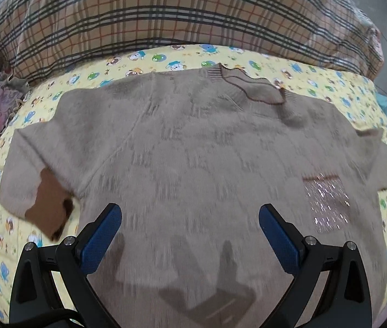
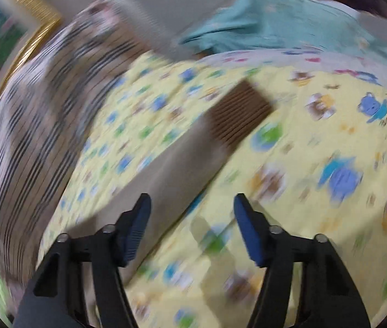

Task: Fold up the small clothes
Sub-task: 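Grasp the brown cuff of the sleeve with the right tool, then fold the sleeve across the body with the right tool while the left tool grasps the other cuff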

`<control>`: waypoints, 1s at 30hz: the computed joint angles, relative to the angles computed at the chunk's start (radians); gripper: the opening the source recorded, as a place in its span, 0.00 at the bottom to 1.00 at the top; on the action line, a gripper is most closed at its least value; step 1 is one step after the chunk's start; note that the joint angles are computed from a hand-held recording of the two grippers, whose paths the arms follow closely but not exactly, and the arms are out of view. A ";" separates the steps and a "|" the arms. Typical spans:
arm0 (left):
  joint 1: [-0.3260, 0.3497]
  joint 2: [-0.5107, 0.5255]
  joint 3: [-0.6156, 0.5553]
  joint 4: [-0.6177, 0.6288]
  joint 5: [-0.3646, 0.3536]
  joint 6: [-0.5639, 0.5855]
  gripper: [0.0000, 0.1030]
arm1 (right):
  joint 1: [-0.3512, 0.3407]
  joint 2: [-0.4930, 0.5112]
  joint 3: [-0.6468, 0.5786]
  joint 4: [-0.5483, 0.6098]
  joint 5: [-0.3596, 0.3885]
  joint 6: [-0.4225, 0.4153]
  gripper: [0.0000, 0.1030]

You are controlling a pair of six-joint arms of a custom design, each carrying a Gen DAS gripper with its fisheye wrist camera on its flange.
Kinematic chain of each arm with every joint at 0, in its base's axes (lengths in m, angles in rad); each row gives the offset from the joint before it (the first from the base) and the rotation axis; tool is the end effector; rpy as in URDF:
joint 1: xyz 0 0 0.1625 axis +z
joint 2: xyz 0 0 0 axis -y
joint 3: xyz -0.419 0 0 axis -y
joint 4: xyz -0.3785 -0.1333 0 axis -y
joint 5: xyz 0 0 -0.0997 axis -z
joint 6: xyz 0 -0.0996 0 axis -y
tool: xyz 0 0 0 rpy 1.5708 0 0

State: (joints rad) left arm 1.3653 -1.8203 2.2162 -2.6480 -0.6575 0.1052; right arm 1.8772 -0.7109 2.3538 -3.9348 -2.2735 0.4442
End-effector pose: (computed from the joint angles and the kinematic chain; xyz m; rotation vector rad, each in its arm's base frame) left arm 0.1339 -0.3972 0.4381 -0.0371 2.1719 -0.8103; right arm 0.1910 -0.3752 0.0671 -0.5137 -2.4554 1.2056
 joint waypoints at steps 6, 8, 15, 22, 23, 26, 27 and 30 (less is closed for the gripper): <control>0.054 0.111 -0.071 -0.083 -0.014 0.044 0.98 | -0.115 -0.007 -0.041 -0.072 0.099 -0.038 0.52; 0.069 0.133 -0.089 -0.085 -0.017 0.043 0.98 | -0.135 -0.009 -0.050 -0.080 0.130 -0.038 0.26; 0.098 0.131 -0.095 -0.060 -0.058 0.031 0.98 | 0.003 0.030 -0.095 -0.117 0.153 -0.135 0.11; 0.111 0.029 -0.058 -0.021 -0.102 0.024 0.98 | 0.194 0.170 -0.296 0.168 0.377 -0.070 0.11; 0.112 0.007 -0.051 -0.006 -0.102 0.023 0.98 | 0.211 0.204 -0.342 0.217 0.411 -0.056 0.11; 0.132 -0.045 -0.044 0.019 -0.135 0.027 0.98 | 0.252 0.348 -0.532 0.368 0.559 -0.023 0.11; 0.141 -0.060 -0.043 0.026 -0.146 0.029 0.98 | 0.268 0.388 -0.589 0.416 0.574 -0.020 0.11; 0.175 -0.089 -0.046 0.043 -0.183 0.029 0.98 | 0.287 0.517 -0.771 0.540 0.659 0.005 0.11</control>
